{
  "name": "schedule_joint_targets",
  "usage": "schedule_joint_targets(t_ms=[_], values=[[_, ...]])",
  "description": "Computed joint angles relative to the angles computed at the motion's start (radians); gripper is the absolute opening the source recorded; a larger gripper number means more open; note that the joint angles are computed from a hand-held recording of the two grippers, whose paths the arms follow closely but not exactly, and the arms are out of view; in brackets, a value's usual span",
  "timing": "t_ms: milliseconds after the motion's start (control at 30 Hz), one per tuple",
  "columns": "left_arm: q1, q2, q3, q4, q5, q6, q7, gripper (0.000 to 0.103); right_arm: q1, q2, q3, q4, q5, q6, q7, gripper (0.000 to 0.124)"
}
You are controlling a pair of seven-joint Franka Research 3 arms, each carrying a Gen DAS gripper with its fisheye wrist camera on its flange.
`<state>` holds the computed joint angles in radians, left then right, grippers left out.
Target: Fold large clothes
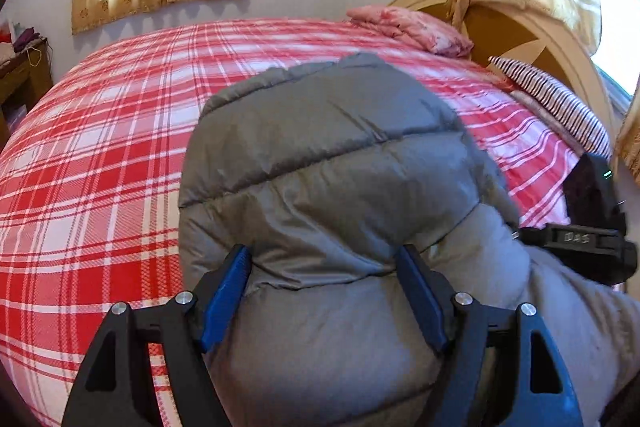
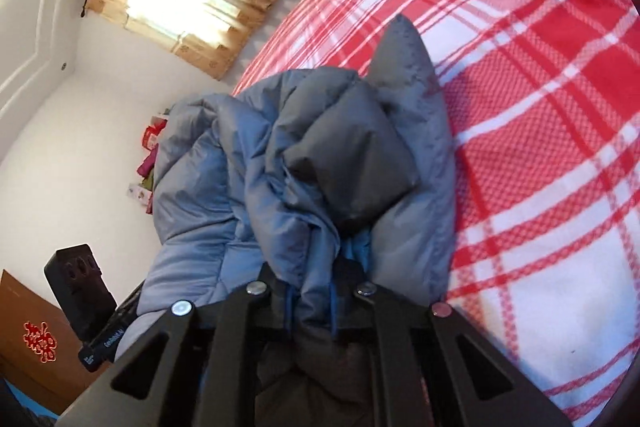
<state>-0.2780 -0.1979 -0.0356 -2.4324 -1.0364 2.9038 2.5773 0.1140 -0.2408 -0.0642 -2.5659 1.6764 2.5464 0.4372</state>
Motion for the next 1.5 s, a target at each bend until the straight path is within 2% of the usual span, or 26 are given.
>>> schedule_joint_targets(t_ms=[67,100,133,200,233,300,367,433,500,533,567,633,700,733,833,867,900,967,1033,1100,1233,1300,1367,1433,1500], values=[[0.012,0.017,-0.017,0.002,0.052,0.005,-0.05,0.079,0.003,-0.041,0.024,-0.015,-0.071,0.079,0.042,0.02],[0.014,0.021,-0.027,-0.001,0.079,0.019,-0.073,0.079,0.009,-0.06,0.04,-0.021,-0.122,0.13,0.075,0.027],[0.011,0.022,-0.035,-0.01,0.099,0.045,-0.088,0.08,0.015,-0.081,0.065,-0.031,-0.203,0.208,0.134,0.042],[-0.011,0.025,-0.044,-0.034,0.122,0.122,-0.101,0.08,0.006,-0.12,0.11,-0.059,-0.403,0.317,0.306,0.056],[-0.023,0.027,-0.039,-0.041,0.134,0.143,-0.11,0.08,-0.009,-0.133,0.122,-0.068,-0.485,0.329,0.384,0.064],[-0.021,0.026,-0.046,-0.056,0.204,0.169,-0.179,0.08,-0.04,-0.163,0.143,-0.076,-0.613,0.323,0.523,0.067],[0.009,0.028,-0.074,-0.069,0.318,0.189,-0.282,0.08,-0.038,-0.159,0.127,-0.055,-0.663,0.298,0.58,0.068],[0.08,0.027,-0.133,-0.082,0.475,0.199,-0.419,0.08,-0.055,-0.132,0.137,-0.026,-0.754,0.267,0.692,0.079],[0.106,0.029,-0.146,-0.078,0.558,0.185,-0.485,0.08,-0.097,-0.078,0.192,0.005,-0.915,0.247,0.852,0.077],[0.1,0.029,-0.132,-0.073,0.573,0.169,-0.492,0.08,-0.089,-0.051,0.199,0.016,-0.947,0.26,0.874,0.068],[0.088,0.025,-0.111,-0.066,0.578,0.146,-0.491,0.08,-0.071,-0.029,0.196,0.019,-0.96,0.282,0.867,0.062],[0.096,0.014,-0.092,-0.054,0.631,0.099,-0.529,0.081,-0.079,-0.008,0.238,0.0,-1.075,0.363,0.937,0.054],[0.117,0.001,-0.09,-0.042,0.698,0.075,-0.605,0.081,-0.118,-0.006,0.294,-0.025,-1.21,0.424,1.044,0.052],[0.114,-0.004,-0.077,-0.037,0.71,0.076,-0.622,0.081,-0.118,-0.008,0.298,-0.036,-1.237,0.439,1.069,0.052],[0.08,0.0,-0.028,0.002,0.73,0.068,-0.624,0.082,-0.036,-0.001,0.219,-0.048,-1.199,0.467,1.043,0.052],[0.079,0.008,-0.027,0.01,0.755,0.071,-0.637,0.084,-0.003,0.004,0.186,-0.05,-1.182,0.475,1.023,0.052],[0.105,0.024,-0.051,0.021,0.824,0.083,-0.682,0.084,0.02,0.005,0.16,-0.054,-1.175,0.483,1.012,0.052],[0.146,0.059,-0.086,0.038,0.955,0.1,-0.777,0.087,0.02,0.01,0.162,-0.054,-1.225,0.497,1.057,0.052],[0.153,0.104,-0.092,0.074,1.008,0.078,-0.841,0.091,-0.008,0.009,0.193,-0.065,-1.305,0.52,1.127,0.052],[0.165,0.133,-0.101,0.098,1.073,0.059,-0.903,0.096,-0.004,0.018,0.187,-0.067,-1.348,0.539,1.156,0.052],[0.162,0.164,-0.1,0.104,1.055,0.07,-0.903,0.099,0.047,0.026,0.137,-0.077,-1.356,0.573,1.15,0.053],[0.166,0.173,-0.104,0.104,1.071,0.079,-0.921,0.099,0.033,0.028,0.15,-0.081,-1.378,0.584,1.166,0.053],[0.174,0.187,-0.11,0.105,1.141,0.095,-0.996,0.099,-0.004,0.032,0.184,-0.081,-1.421,0.587,1.201,0.053],[0.18,0.208,-0.112,0.107,1.195,0.122,-1.063,0.1,0.024,0.032,0.158,-0.087,-1.41,0.602,1.2,0.053],[0.183,0.219,-0.119,0.121,1.161,0.107,-1.043,0.101,-0.008,0.028,0.188,-0.09,-1.436,0.601,1.228,0.053]])
